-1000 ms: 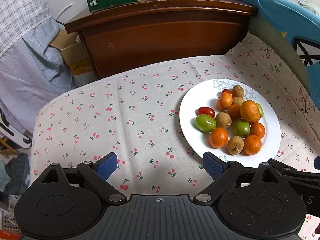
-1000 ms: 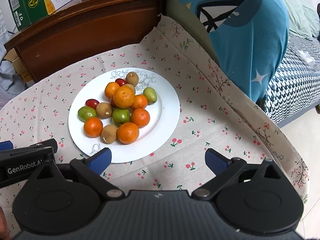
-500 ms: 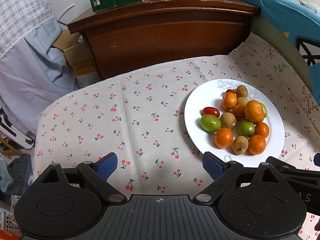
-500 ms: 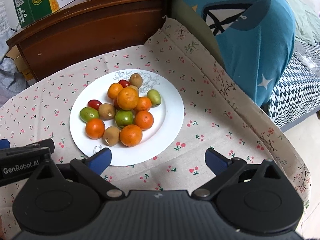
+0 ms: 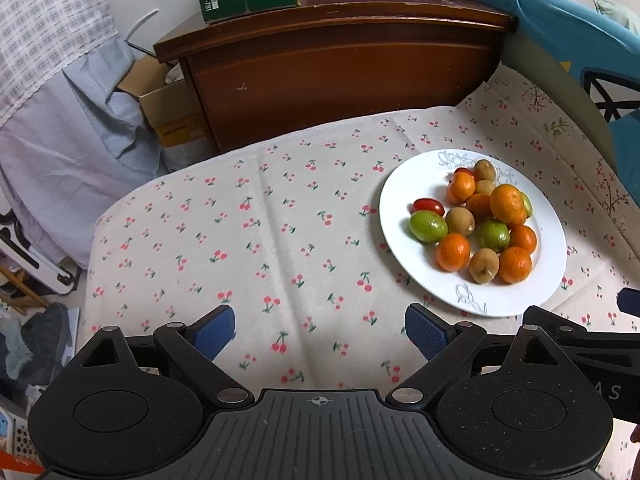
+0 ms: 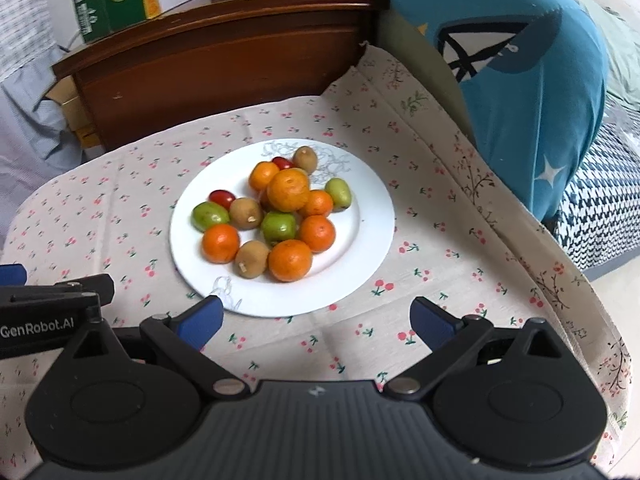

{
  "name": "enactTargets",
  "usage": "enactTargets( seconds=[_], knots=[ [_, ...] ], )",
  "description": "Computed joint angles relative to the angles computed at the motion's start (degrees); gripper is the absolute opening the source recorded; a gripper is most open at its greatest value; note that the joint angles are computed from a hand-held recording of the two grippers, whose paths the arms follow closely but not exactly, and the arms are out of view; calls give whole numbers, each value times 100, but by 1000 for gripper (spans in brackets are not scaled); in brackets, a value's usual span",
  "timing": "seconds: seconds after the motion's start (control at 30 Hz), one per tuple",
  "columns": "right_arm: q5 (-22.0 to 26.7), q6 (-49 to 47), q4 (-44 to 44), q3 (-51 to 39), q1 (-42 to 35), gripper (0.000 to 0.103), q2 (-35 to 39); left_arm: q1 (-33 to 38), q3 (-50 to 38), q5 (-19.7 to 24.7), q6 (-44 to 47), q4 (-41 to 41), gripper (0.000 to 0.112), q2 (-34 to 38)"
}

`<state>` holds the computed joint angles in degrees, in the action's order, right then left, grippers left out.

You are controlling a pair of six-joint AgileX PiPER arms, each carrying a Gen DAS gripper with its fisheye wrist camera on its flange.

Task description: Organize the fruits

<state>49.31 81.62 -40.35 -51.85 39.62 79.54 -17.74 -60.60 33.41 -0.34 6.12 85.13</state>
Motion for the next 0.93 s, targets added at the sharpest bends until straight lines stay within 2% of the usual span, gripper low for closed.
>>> enactTargets(
  seconds=[0.23,0.37,0.53,0.7,0.77,0.93],
  knots=[
    [-414,138,16,483,242,99,-396,288,403,48,650,-562,94,-426],
    [-653,607,-149,876,504,99,-564,502,614,84,1015,-838,94,-675],
    [-578,1274,-453,1159,965,99,-454,812,850,154,1454,-1176,94,-902],
    [-513,2537,-1067,1460,1491,100,-127,1049,1044,214,1758,-1418,94,-1008],
    [-239,3168,-1567,1516,1837,101,93,1100,1085,222,1810,-1457,94,-1014],
    [225,3734,-2077,1418,2231,102,646,1167,1146,188,1920,-1534,94,-1028]
  ],
)
